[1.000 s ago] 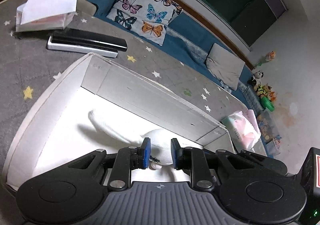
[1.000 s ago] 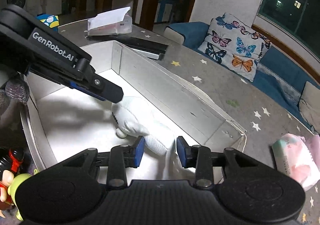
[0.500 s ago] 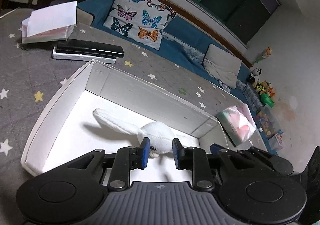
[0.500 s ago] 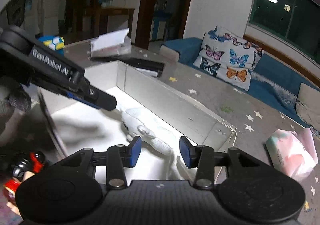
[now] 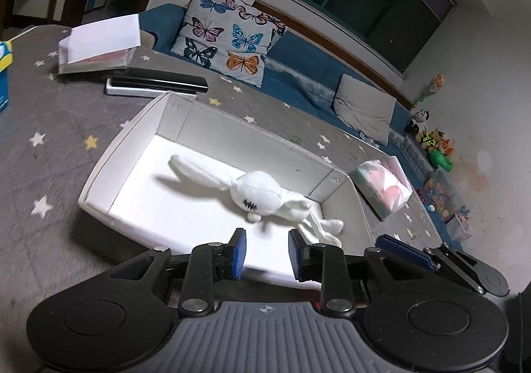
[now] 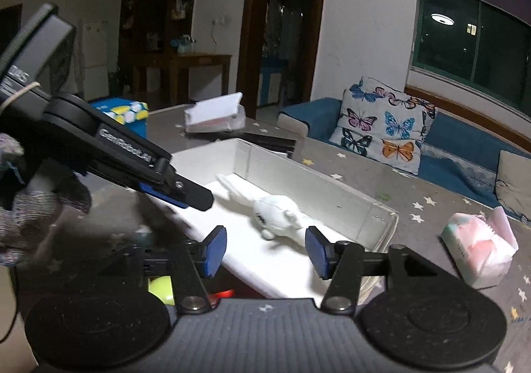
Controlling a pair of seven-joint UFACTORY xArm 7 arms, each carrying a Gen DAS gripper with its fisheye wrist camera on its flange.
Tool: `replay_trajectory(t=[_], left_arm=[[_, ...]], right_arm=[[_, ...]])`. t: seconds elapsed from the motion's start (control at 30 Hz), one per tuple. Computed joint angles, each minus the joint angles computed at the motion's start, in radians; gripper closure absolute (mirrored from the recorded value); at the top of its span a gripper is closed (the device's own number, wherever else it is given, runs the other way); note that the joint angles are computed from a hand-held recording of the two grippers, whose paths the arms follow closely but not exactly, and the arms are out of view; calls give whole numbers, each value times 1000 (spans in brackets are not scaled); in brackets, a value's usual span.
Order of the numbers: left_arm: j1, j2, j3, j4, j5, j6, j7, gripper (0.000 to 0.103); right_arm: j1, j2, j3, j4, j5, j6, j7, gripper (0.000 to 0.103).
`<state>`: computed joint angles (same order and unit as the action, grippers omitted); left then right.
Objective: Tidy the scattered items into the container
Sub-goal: 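Withdraw the left tool and lower it toward the black-haired doll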
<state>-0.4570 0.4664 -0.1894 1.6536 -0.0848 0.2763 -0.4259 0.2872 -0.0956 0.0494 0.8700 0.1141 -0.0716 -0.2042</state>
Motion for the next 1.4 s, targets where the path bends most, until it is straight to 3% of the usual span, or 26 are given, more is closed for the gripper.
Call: replay_trajectory(t=[0.13,0.37,0.47,0.57,0.93,1.4], left_arm=[[-7,-60,8,-93,6,-34,-21,73],[-26,-135,28,-206,47,-65,-78,73],[-42,-158,43,-239,82,-65,-118,73],[-45,-175,45,-263,104,-58,-145,73],[-88,-231,92,-331,293,-37,-334,73],[-63,-268,75,-385,364,-29,-413,73]], right_arm=[[117,-55,-73,-65,74,-21,-58,48],[140,-103,-66,-140,43,-38,1,47],[185,-119,-100,-164,37,-43,20,47],[203,-127,-104,-188,22,-60,43,36],[229,-124,-110,-214,-57,-67,109,35],[456,-91,-289,-205,-29,-57,64,35]])
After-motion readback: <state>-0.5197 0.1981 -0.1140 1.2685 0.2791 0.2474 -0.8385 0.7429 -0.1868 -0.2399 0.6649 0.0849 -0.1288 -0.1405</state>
